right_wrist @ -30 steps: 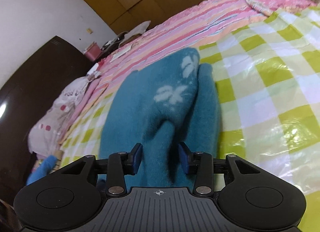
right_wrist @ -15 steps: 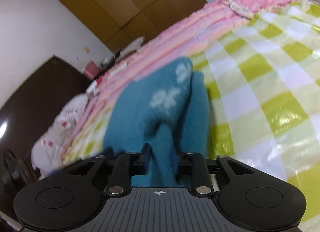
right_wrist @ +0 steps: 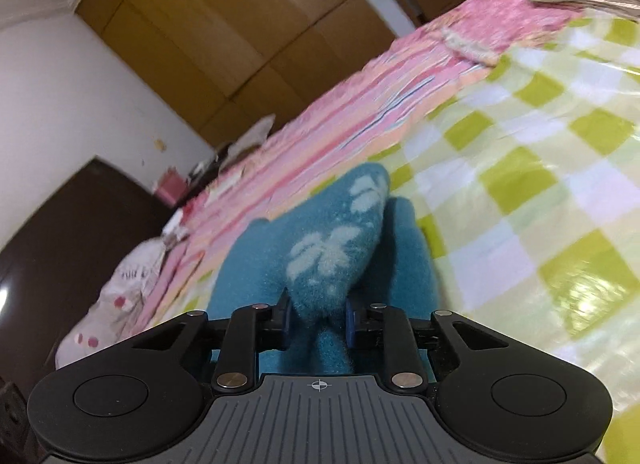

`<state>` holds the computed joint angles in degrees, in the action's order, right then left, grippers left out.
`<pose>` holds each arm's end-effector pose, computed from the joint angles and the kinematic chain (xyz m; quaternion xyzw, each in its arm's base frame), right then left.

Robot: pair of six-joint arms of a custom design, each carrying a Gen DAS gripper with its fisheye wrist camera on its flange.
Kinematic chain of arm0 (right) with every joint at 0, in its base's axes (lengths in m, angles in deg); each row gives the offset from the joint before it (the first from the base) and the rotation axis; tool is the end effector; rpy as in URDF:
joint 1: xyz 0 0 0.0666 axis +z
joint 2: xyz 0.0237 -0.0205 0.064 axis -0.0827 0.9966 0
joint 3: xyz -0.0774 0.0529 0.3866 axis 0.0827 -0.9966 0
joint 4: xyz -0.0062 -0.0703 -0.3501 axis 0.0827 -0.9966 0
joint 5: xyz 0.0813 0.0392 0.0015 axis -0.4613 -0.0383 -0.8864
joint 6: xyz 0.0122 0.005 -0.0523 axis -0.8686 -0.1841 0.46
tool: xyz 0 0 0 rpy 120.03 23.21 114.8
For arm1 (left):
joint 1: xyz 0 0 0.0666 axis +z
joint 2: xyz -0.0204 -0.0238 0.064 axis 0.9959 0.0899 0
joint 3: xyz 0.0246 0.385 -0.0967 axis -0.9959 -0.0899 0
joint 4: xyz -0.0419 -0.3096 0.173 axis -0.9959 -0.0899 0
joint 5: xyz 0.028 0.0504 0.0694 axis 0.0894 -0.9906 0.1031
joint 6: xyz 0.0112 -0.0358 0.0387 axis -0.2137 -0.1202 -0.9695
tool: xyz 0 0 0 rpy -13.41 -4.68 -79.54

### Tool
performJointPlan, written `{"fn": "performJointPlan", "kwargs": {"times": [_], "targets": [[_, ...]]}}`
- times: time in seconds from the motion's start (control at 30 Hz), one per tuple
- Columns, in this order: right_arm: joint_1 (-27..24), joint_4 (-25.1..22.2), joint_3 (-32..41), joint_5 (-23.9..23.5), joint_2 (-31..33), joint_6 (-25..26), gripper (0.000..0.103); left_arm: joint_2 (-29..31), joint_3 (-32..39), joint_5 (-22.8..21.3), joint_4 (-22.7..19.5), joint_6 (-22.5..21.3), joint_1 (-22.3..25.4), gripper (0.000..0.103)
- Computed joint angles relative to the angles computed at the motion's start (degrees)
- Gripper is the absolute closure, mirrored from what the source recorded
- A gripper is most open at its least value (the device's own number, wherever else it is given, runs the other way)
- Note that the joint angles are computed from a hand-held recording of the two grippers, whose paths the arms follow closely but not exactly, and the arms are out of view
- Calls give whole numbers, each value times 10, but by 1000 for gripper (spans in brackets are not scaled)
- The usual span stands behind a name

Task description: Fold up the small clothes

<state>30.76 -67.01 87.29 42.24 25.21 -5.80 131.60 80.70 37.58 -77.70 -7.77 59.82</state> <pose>0.4285 0.2795 0.2814 0.3629 0.7656 0.1843 0.4982 0.5538 -0.2755 0.2951 0.3774 0.7765 -0.2347 0.4467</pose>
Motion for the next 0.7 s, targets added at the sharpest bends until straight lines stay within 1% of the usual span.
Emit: {"fn": "performJointPlan", "kwargs": {"times": [0.07,0.1,0.13,0.17,0.2,0.23,0.27,0.33,0.37,0.4,0.47,0.5,0.6,0.67,0.7], "targets": [[1,9,-26,12,-1,-42,82,12,12,4,-20,-16,-3,63],[0,16,-37,15,3,-61,82,12,7,1,-15,-24,-5,62],[2,44,-53,22,7,-65,82,9,0,-7,-10,-33,-8,62],[6,77,-67,33,12,-57,82,6,-5,-18,-7,-42,-12,62],[7,99,-74,37,17,-54,82,4,-9,-26,-6,-50,-15,62],[5,101,-75,35,18,-57,82,3,-12,-32,-5,-55,-16,62],[4,90,-71,33,16,-54,80,2,-14,-37,-4,-57,-17,62],[7,46,-48,41,14,-26,78,1,-11,-45,-13,-55,-18,62],[12,17,-34,57,16,-12,72,-1,-9,-48,-18,-52,-18,62],[17,-5,-21,73,19,-3,69,-2,-6,-50,-23,-46,-19,62],[21,-40,-2,89,21,8,69,-7,-4,-51,-27,-30,-17,62],[23,-51,2,95,20,6,72,-9,-5,-51,-25,-22,-16,62],[32,-73,14,119,18,17,72,-11,-6,-62,-22,-7,-15,62],[34,-106,30,131,21,31,72,-2,9,-77,-48,-9,-17,62],[34,-130,40,132,24,31,73,1,9,-82,-50,-11,-19,62]]}}
